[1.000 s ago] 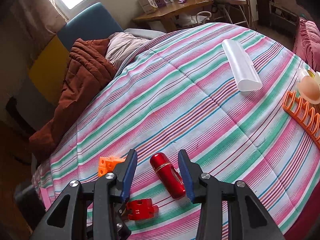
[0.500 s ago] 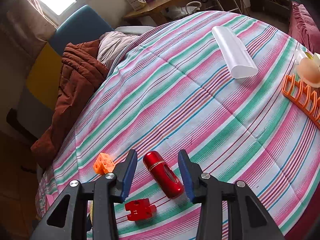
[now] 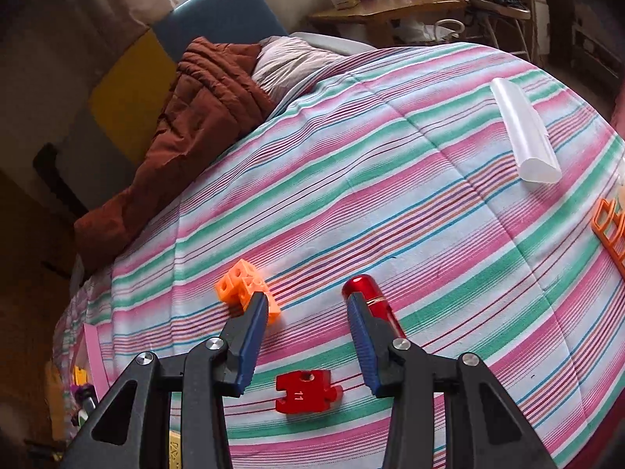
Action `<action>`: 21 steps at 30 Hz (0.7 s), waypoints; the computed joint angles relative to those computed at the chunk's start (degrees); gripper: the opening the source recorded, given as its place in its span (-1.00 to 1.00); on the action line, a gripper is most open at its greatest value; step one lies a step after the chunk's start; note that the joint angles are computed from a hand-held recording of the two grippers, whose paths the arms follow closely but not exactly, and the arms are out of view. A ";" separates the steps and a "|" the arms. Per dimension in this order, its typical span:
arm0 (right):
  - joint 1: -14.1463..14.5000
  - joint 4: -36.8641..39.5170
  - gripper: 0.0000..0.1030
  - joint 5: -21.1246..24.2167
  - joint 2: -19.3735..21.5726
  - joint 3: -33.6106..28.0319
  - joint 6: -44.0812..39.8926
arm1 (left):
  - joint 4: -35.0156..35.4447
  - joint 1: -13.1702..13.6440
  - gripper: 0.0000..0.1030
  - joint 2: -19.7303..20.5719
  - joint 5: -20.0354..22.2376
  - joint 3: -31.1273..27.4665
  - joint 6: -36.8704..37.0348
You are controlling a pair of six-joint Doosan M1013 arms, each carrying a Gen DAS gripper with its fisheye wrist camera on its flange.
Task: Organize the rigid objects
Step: 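Grasp the orange blocks with the right tool while the left tool holds the yellow egg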
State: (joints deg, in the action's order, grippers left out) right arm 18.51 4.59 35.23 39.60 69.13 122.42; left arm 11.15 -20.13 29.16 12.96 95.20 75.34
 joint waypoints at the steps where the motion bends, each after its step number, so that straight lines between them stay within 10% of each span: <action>1: 0.29 0.71 -0.18 0.63 0.28 -0.48 -2.46 | 1.28 -0.07 -0.20 -0.04 -0.39 0.19 -1.14; 17: 4.58 -11.84 -0.18 24.00 13.95 -23.40 -19.33 | -6.06 0.32 -0.20 0.00 -2.46 0.67 5.39; 21: 4.33 -10.82 -0.44 21.33 14.26 -22.91 -19.91 | -9.02 0.41 -0.20 -0.05 -2.66 0.72 7.93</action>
State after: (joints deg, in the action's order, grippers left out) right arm 22.84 -6.23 56.55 53.86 46.22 102.51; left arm 2.13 -19.71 29.11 10.29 95.92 83.27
